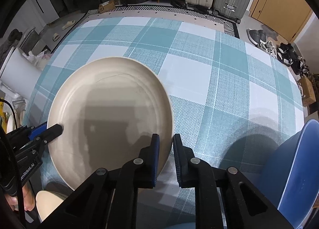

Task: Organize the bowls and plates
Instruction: 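Lift the cream plate with the right tool while the left tool raises its plate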

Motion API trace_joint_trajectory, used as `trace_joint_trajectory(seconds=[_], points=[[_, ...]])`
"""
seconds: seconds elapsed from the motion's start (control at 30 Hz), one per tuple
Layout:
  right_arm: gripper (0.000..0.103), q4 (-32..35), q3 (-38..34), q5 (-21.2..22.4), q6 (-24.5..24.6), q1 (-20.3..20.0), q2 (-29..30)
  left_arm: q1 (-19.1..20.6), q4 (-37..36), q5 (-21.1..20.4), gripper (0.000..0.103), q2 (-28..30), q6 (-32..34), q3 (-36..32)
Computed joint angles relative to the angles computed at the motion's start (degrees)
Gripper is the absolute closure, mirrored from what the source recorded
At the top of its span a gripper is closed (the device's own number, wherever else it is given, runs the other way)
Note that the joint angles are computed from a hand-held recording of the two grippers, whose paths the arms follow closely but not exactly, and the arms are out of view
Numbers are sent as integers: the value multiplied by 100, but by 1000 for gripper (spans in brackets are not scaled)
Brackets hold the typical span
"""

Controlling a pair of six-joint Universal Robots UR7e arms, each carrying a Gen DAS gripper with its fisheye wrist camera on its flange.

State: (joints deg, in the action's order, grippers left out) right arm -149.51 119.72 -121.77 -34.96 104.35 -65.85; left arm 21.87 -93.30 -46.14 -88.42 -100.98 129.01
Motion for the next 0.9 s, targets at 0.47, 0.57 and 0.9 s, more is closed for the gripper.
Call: trace_joint_trajectory(seconds=[0.47, 0.57, 0.9], points=[[89, 21, 138, 212, 19, 138, -321, -429, 766, 30, 90, -105, -528, -199], [89, 75, 195, 262, 47, 198, -453, -617, 1099, 11, 90, -131, -748, -309], [88, 301, 383, 483, 187, 452, -1025, -1292, 2145, -156, 90, -91, -1506, -758]])
